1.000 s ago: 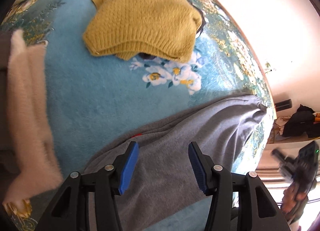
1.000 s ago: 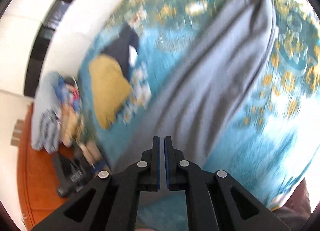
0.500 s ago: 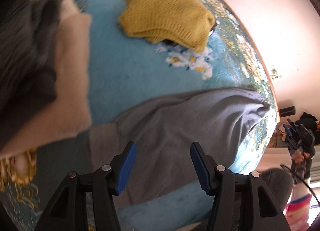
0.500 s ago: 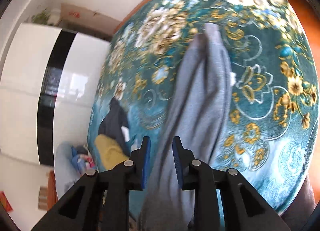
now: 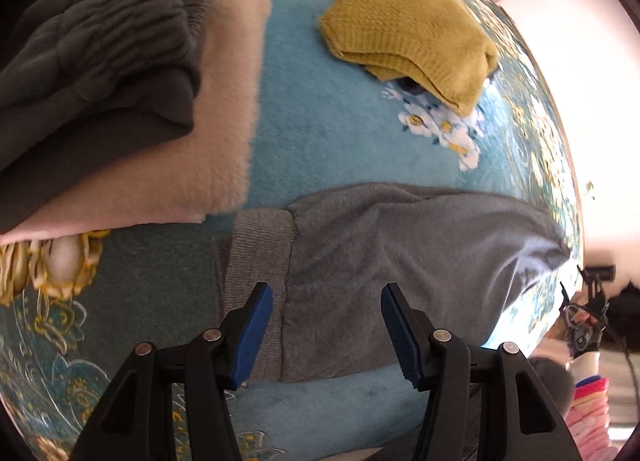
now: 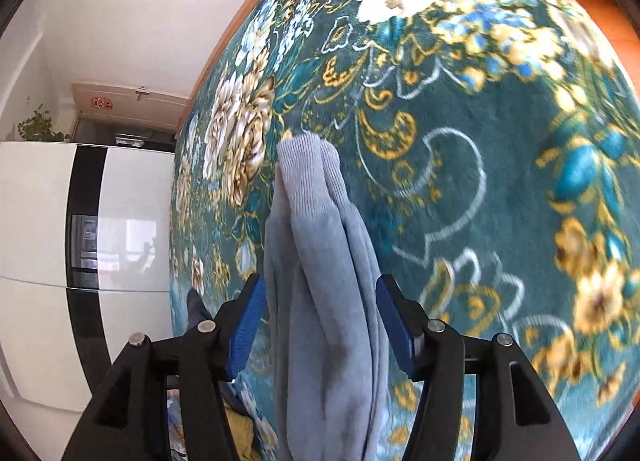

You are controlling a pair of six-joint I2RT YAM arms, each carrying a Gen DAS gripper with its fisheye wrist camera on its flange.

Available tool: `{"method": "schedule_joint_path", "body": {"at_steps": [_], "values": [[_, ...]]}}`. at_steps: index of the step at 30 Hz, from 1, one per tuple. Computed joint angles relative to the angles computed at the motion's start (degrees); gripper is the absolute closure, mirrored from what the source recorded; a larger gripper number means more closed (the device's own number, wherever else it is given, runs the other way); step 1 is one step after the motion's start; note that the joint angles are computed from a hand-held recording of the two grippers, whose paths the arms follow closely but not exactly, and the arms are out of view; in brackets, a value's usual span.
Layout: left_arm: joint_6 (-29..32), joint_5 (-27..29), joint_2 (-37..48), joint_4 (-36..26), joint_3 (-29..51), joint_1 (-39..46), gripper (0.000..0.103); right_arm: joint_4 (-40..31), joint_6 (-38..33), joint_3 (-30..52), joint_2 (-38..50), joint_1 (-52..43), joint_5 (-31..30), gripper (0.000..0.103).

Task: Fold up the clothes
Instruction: 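Grasp the sweatshirt sleeve cuff with the right gripper and lift it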

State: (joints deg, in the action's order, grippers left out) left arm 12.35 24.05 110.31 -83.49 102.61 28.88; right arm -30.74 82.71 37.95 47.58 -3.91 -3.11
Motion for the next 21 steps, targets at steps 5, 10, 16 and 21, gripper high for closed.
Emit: {"method": "schedule_joint_path", "body": {"at_steps": [5,10,16,21], "values": [[-4.53,-4.24,-0.30,-0.57,0.93,-0.46,0.042,7.31,-8.81,-0.20,9.20,-10.32,-9.68,0.042],[-5.96,-7.29,-1.83,-0.93,0.25,-1.47,0.042,13.68,-13.10,-1.50,15.74,-16.61,-16.06,0.042],[-7.32,-8.87,-3.95,0.42,-2.93,-3.59,0.042,22.14,-13.84,-5.09,18.18,-20.13,-20.93,0.043],[-6.60,-8.57,-4.91,0.33,-3.77,-4.86,0.042,20.34,-15.00,-2.31,20.39,-18.62,-20.45,0.073]]}}
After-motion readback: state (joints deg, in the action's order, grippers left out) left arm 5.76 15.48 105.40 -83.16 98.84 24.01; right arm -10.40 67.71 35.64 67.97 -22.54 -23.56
